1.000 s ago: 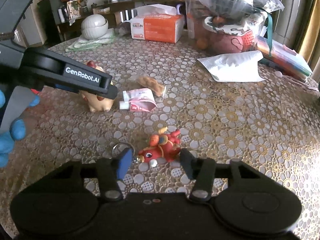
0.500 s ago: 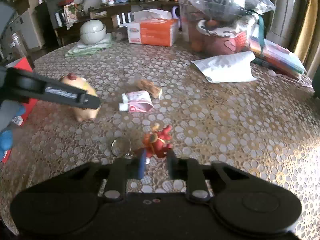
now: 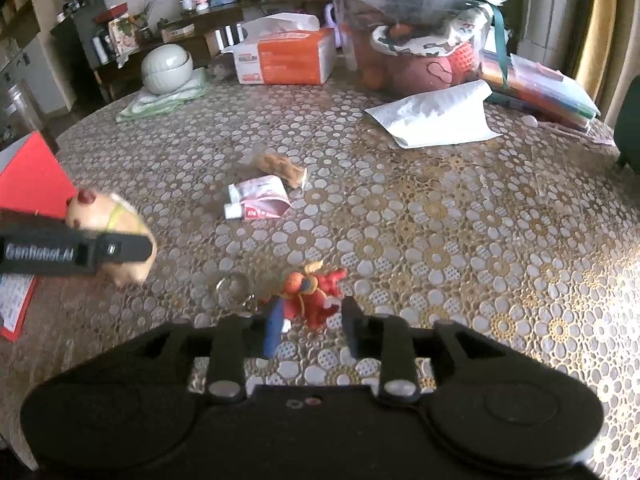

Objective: Organize objects
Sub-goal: 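Grasp the tan spotted toy with the left gripper, then grasp the red dragon keychain with the right gripper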

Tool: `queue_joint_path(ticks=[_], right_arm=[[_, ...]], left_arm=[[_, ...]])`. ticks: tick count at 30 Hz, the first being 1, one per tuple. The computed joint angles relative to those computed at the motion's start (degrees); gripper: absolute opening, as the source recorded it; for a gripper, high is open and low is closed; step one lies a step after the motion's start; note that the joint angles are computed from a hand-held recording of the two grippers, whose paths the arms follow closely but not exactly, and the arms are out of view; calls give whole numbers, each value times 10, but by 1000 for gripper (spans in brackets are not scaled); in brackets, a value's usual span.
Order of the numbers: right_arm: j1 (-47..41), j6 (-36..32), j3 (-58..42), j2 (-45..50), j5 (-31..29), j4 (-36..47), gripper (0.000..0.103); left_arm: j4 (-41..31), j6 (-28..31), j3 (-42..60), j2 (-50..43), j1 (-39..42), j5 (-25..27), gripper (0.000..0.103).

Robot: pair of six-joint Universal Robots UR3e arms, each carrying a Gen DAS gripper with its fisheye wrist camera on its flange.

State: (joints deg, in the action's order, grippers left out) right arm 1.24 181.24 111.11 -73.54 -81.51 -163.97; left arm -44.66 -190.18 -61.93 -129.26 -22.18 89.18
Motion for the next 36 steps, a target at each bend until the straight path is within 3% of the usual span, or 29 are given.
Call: queue_joint_path(ticks=[13, 18, 28, 36], right_arm=[[28, 51, -56, 55, -32, -2, 39], [31, 45, -47, 50, -34, -13, 31], [24, 34, 19, -20, -10, -22, 30], [25, 27, 52, -114, 6, 21, 30]], left_arm=[[12, 5, -16, -3, -1, -10, 46], [11, 10, -21, 2, -3, -12, 46], [15, 13, -61, 42, -7, -21, 46], [11, 23, -121, 107, -1, -34, 46]])
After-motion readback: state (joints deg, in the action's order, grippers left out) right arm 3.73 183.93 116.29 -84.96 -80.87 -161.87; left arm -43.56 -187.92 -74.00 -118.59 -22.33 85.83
